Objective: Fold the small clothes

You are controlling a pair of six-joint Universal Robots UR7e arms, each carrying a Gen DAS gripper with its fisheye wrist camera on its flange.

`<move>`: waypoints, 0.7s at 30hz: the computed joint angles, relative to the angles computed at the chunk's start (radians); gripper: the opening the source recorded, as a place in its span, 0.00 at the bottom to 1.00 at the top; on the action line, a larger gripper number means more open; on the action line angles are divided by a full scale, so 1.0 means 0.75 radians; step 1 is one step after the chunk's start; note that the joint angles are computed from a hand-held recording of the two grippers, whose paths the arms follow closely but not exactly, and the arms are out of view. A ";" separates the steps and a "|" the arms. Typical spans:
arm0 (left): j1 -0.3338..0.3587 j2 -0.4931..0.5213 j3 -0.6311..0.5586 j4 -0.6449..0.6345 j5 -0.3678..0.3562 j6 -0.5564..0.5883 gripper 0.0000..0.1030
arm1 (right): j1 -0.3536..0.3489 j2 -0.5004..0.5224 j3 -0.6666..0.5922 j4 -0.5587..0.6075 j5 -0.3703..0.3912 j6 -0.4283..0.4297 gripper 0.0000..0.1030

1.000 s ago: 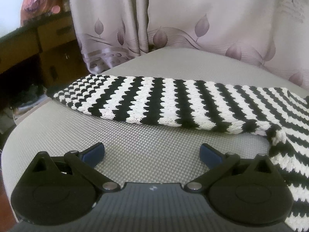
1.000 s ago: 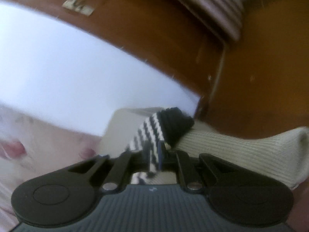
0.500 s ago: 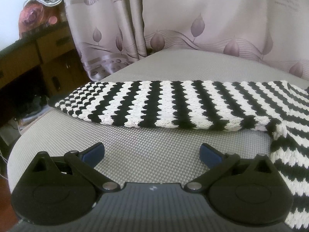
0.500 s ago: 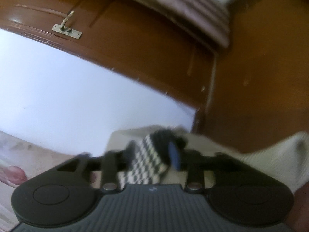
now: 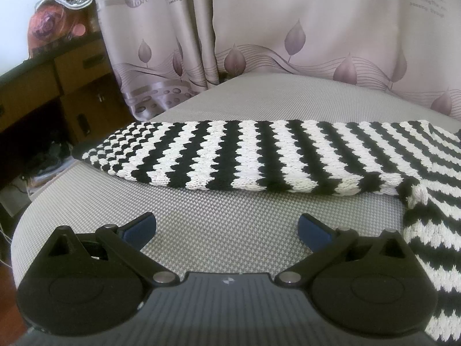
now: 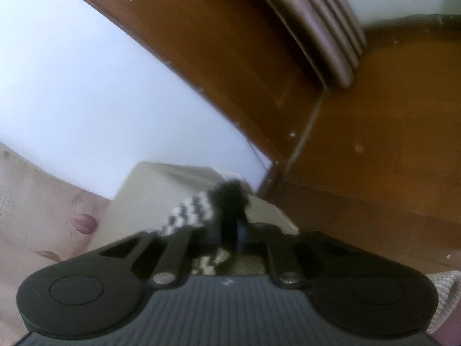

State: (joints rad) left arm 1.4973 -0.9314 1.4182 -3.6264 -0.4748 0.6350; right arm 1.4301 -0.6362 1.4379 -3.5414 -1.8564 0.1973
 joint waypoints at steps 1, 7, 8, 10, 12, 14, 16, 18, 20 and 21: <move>0.000 0.001 0.000 0.000 0.000 -0.001 1.00 | 0.007 0.005 0.012 -0.080 0.014 -0.025 0.08; 0.003 -0.006 0.002 0.037 -0.009 -0.050 1.00 | 0.056 -0.017 0.041 -0.137 0.062 -0.009 0.08; 0.004 -0.007 0.002 0.041 -0.010 -0.056 1.00 | 0.068 -0.012 0.025 -0.125 0.058 -0.014 0.08; 0.008 -0.005 -0.002 0.046 -0.016 -0.063 1.00 | 0.098 0.006 -0.014 -0.116 0.063 0.004 0.08; 0.009 -0.005 -0.002 0.044 -0.017 -0.061 1.00 | 0.130 0.036 -0.074 -0.100 0.073 0.013 0.08; 0.010 -0.006 -0.002 0.050 -0.020 -0.067 1.00 | 0.169 0.084 -0.154 -0.071 0.110 0.016 0.08; 0.012 -0.007 -0.003 0.058 -0.027 -0.077 1.00 | 0.217 0.142 -0.250 -0.031 0.132 0.007 0.08; 0.015 -0.011 0.000 0.071 -0.035 -0.096 1.00 | 0.264 0.218 -0.372 0.030 0.172 0.008 0.08; 0.019 -0.016 0.001 0.097 -0.044 -0.136 1.00 | 0.309 0.303 -0.504 0.110 0.227 0.021 0.08; 0.022 -0.024 0.005 0.129 -0.053 -0.170 1.00 | 0.329 0.352 -0.580 0.154 0.253 0.024 0.08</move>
